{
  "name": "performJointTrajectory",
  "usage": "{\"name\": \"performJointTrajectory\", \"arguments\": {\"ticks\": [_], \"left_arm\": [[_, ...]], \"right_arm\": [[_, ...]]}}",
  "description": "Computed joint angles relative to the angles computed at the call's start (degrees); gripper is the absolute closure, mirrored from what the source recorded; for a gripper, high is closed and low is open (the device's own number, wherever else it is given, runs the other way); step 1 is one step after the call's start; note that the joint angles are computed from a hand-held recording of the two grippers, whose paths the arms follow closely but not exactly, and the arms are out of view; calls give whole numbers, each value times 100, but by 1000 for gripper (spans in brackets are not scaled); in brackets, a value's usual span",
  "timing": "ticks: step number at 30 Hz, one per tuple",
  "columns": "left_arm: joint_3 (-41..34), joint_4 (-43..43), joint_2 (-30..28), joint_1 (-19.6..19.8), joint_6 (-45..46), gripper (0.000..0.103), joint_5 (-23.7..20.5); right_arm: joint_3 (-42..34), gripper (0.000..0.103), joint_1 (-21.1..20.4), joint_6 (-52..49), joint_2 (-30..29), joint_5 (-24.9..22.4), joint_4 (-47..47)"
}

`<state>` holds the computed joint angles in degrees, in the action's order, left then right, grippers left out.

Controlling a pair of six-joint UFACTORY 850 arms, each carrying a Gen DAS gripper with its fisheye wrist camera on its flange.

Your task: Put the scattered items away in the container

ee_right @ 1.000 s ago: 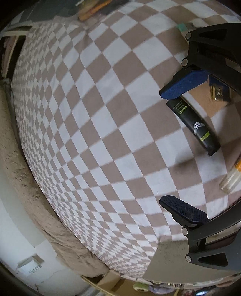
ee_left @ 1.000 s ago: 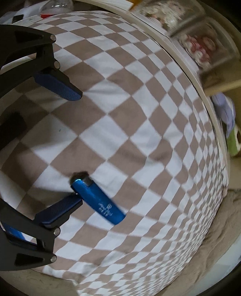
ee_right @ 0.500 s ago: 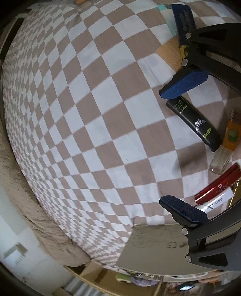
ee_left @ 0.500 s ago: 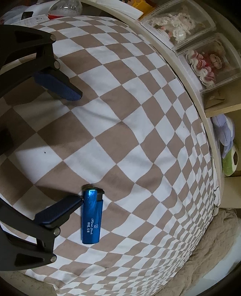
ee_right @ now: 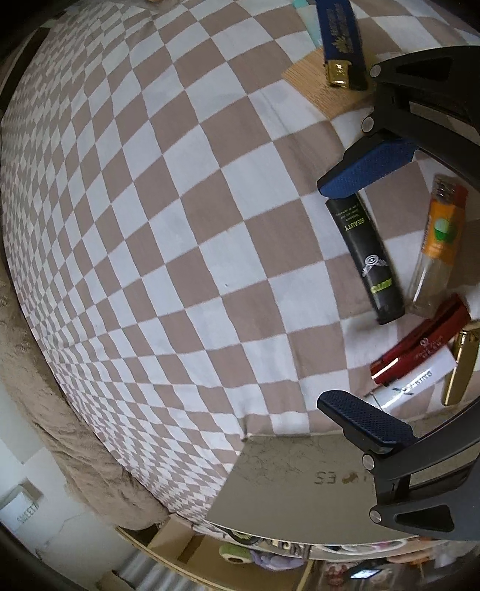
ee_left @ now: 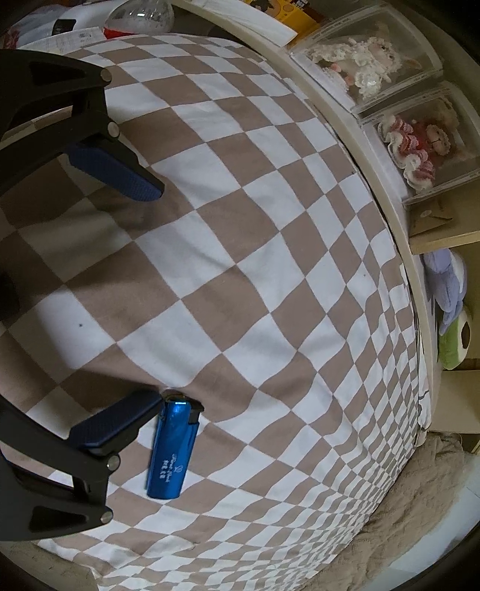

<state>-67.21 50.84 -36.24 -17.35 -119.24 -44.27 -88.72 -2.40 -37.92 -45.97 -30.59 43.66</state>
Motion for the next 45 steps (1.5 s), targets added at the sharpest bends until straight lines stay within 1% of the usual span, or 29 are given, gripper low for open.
{"name": "performJointTrajectory", "arguments": {"ticks": [3, 6, 8, 10, 14, 16, 20, 23, 29, 31, 32, 33, 38, 40, 43, 45], "left_arm": [[-157, -73, -115, -5, 97, 0, -215], [-300, -122, -194, -49, 212, 0, -446], [-303, -52, -171, -87, 223, 0, -509], [-187, 142, -49, -130, 29, 0, -327], [22, 758, 168, -164, -288, 0, 379], [-27, 896, 141, -172, -148, 0, 719], [-279, 751, -43, -139, 337, 0, 1282], [-596, 522, -265, -164, 752, 0, 1129], [-884, 350, -493, -148, 1066, 2, 970], [-936, 398, -536, -182, 1080, 10, 866], [-937, 428, -539, -186, 1070, 17, 822], [-886, 482, -504, -178, 1009, 21, 836], [-568, 880, -289, -163, 496, 22, 1129], [-484, 959, -221, -165, 349, 22, 1209], [-368, 1056, -123, -183, 97, 22, 1352], [-294, 1137, -66, -205, -60, 22, 1445]], "right_arm": [[-2, 0, -27, -156, 3, -108, 159], [-79, 0, -57, -374, -50, -341, 490], [-140, 0, -53, -463, -92, -459, 651], [-105, 0, -71, -533, -68, -487, 735], [-131, 0, -92, -551, -93, -554, 813], [-105, 0, -124, -545, -84, -559, 821], [-115, 0, -186, -564, -97, -647, 864], [-134, 0, -242, -509, -120, -697, 887], [-64, 0, -315, -446, -88, -564, 872], [-23, 0, -300, -510, -49, -500, 824], [-5, 0, -282, -555, -28, -464, 770], [22, 0, -252, -602, 3, -426, 681], [297, 0, -153, -1019, 262, -157, 378], [331, 0, -158, -856, 281, -82, 249], [332, 0, -114, -672, 251, -107, -58], [394, 0, -22, -512, 268, -10, -550]]}}
